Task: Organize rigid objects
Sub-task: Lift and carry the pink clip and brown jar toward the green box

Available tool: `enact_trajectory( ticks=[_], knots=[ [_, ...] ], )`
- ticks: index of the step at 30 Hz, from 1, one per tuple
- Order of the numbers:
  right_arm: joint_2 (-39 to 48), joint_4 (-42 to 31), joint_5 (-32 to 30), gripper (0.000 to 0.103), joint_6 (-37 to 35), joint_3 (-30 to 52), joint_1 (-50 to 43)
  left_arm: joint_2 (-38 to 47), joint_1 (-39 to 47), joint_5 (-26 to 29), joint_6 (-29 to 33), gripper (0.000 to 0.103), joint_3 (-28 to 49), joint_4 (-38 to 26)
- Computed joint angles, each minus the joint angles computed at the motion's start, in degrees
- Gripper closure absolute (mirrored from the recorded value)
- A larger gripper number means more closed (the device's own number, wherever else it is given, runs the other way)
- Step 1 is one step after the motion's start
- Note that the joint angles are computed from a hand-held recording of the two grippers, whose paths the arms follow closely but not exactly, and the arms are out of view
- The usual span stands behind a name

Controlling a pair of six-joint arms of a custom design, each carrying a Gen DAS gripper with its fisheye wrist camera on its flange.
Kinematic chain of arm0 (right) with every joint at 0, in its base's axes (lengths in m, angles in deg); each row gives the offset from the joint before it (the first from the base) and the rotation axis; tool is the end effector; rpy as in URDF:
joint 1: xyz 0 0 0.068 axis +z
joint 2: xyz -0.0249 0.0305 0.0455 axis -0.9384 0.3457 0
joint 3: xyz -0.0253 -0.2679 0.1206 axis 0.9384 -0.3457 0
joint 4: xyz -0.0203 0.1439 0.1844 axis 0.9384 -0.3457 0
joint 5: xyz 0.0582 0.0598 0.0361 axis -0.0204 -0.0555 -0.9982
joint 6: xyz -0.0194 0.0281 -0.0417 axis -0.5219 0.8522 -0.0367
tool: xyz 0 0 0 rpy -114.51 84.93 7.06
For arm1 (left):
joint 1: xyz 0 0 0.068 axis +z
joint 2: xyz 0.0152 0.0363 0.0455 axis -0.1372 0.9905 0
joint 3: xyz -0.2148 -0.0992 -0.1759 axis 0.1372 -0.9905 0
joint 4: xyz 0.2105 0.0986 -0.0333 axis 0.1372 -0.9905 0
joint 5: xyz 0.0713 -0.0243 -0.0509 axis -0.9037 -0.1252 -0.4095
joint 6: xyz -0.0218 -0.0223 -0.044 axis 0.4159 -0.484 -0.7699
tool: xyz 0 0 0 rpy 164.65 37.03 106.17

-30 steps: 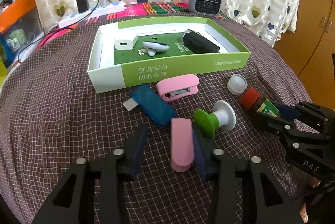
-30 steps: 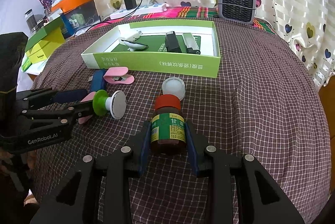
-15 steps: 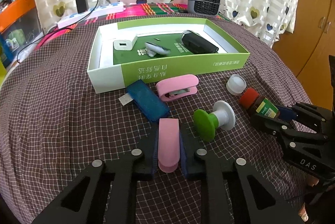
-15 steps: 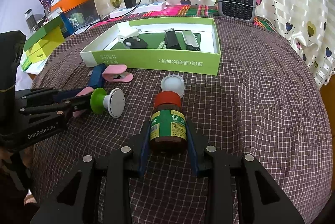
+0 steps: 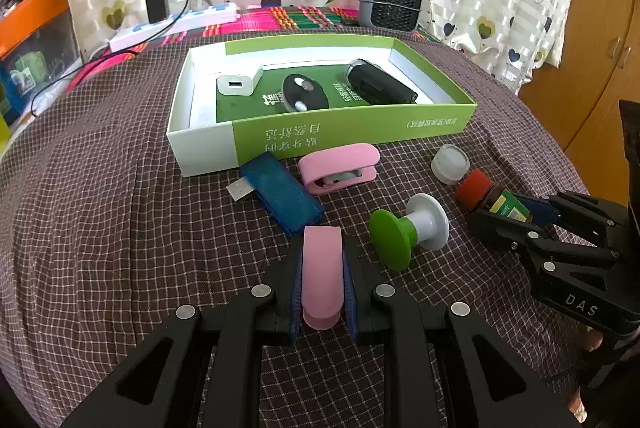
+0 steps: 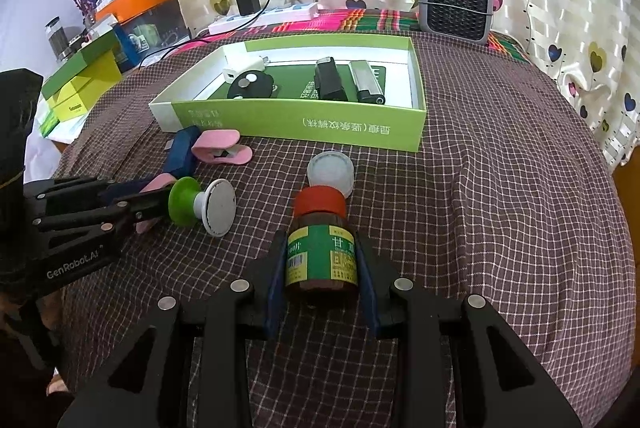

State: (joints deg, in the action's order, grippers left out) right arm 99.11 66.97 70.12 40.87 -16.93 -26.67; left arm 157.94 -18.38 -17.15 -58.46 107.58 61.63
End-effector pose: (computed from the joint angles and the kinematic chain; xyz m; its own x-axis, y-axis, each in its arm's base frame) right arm 0.2673 0.2346 0.0699 -0.7629 0.0048 -0.6465 -0.1023 0.9865 0.1280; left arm 0.3352 -0.0716 0.0811 -0.7244 0.3206 -0.6102 0.4724 0.8756 -0.1007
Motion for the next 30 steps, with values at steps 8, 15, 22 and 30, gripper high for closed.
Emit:
enact_trajectory(
  ticks=[8, 15, 22, 30],
  knots=[
    [-0.23, 1.05, 0.32, 0.07, 0.49, -1.01, 0.21, -0.23, -0.19, -0.48, -0.25, 0.086, -0.54, 0.5],
    [-0.49, 1.46, 0.62, 0.07, 0.66, -1.53, 0.5, -0.79, -0.02, -0.58, -0.24, 0.086, -1.24, 0.79],
    [-1.59, 1.57, 1.44, 0.07, 0.81, -2.1, 0.95, -2.34, 0.65, 0.36, -0.09, 0.086, -2.94, 1.65],
    [-2.77, 1.46, 2.45, 0.07, 0.76, -2.44, 1.57, -5.06, 1.22, 1.38, 0.34, 0.086, -4.34, 1.77]
  ],
)
